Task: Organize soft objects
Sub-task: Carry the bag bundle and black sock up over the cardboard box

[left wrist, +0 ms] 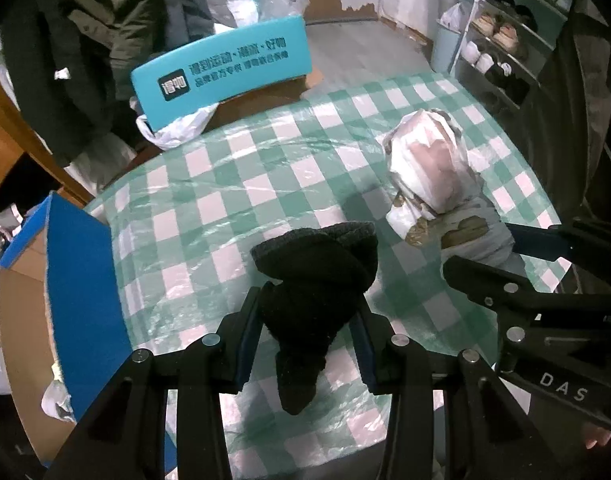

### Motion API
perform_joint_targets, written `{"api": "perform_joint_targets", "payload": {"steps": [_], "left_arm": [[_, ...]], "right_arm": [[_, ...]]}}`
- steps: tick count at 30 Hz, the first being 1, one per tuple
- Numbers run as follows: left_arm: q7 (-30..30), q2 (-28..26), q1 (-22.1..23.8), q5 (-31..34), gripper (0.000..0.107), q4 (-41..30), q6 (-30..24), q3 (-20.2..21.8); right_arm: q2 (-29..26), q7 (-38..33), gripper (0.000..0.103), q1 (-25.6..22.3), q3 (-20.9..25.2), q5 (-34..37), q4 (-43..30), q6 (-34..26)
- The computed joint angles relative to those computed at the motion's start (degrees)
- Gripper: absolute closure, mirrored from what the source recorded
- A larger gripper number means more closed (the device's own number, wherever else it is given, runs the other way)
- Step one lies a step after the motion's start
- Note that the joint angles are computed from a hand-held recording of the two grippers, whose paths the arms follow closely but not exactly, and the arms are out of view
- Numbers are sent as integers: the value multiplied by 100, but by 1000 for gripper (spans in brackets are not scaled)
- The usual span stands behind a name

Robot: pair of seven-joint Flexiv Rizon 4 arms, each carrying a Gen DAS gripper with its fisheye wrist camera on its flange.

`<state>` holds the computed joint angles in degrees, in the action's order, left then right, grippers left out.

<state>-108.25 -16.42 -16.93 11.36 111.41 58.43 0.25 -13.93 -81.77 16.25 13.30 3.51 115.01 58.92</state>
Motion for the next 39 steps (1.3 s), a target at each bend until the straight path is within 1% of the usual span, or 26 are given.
{"api": "perform_joint_targets", "payload": {"steps": [2, 5, 9, 14, 27, 39], "left_arm": [[-61, 82, -7, 68, 64, 41, -5, 45], [-258, 242, -32, 349, 64, 82, -68, 139], [-291, 521, 120, 364, 64, 302, 5, 124], [-414, 861, 276, 559, 64, 509, 13, 122], [-363, 1690, 811, 682, 64, 1153, 106, 34], [-334, 2210, 1296, 680, 64, 1611, 210, 26]], "right_arm": [[32, -14, 51, 21, 24, 5, -3, 23], [77, -38, 51, 64, 63, 30, -18, 36], [119, -45, 51, 142, 98, 33, -39, 43], [176, -90, 51, 251, 161, 66, -70, 66], [207, -245, 51, 560, 347, 242, -277, 59], [39, -256, 52, 892, 470, 227, -582, -5]]}}
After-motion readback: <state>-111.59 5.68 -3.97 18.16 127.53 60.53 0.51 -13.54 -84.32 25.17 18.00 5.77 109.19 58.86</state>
